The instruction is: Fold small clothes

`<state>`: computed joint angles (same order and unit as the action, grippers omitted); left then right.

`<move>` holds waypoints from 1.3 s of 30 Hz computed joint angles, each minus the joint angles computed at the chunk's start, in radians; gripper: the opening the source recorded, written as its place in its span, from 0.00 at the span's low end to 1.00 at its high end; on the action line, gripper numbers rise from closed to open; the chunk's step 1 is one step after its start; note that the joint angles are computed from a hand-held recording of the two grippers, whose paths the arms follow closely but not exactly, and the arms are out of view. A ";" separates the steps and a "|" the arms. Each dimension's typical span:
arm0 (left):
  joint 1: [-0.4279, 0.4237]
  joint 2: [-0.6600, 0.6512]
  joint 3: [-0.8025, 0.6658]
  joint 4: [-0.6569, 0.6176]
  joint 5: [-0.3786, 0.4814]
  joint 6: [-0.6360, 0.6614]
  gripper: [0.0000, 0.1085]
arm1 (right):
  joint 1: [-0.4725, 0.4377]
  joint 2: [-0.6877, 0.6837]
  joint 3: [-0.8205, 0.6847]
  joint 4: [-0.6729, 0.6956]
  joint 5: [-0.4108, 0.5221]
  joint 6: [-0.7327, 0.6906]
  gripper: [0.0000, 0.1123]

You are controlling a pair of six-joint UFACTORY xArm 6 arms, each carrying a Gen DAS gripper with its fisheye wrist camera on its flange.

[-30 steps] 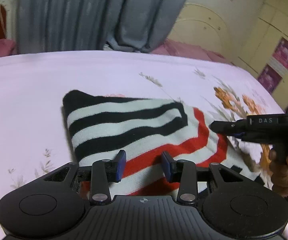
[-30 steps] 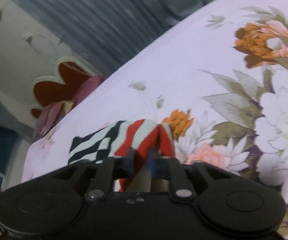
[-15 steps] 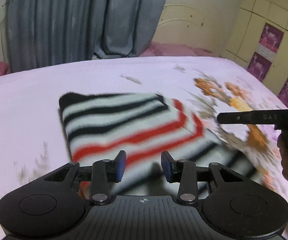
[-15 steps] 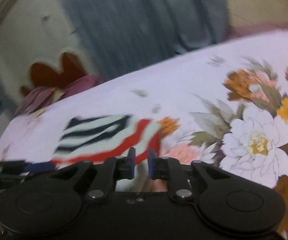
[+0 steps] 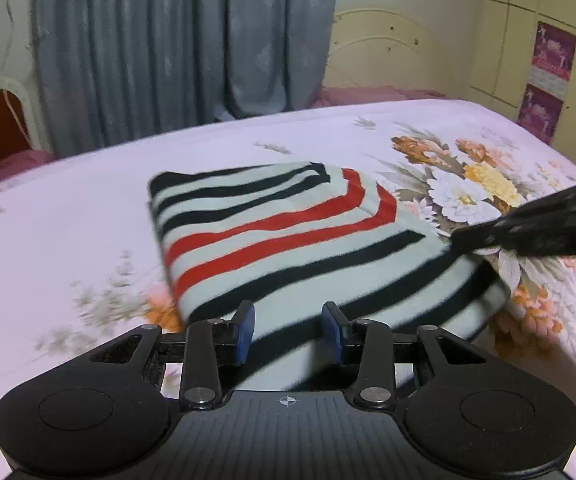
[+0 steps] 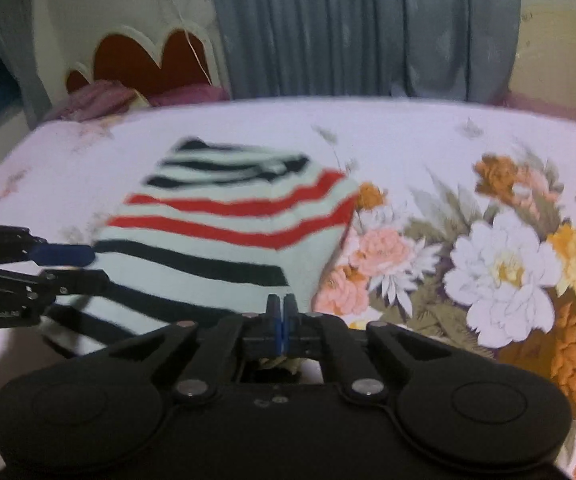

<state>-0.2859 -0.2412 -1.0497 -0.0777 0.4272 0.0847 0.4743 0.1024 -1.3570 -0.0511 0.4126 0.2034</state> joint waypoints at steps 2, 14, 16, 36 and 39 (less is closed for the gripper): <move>-0.003 -0.044 0.040 0.033 0.022 -0.042 0.35 | 0.011 -0.041 0.049 0.042 -0.036 -0.041 0.03; -0.016 -0.090 0.147 0.204 0.024 -0.282 0.35 | 0.018 -0.049 0.110 0.018 0.028 -0.033 0.00; -0.017 -0.089 0.150 0.220 0.021 -0.307 0.35 | 0.017 -0.044 0.111 0.018 0.025 -0.034 0.00; -0.029 -0.108 0.119 0.434 0.026 -0.530 0.48 | 0.013 -0.088 0.132 0.015 -0.049 -0.047 0.18; -0.016 -0.044 0.050 0.400 -0.024 -0.508 0.50 | -0.004 -0.051 0.068 0.000 -0.075 -0.058 0.15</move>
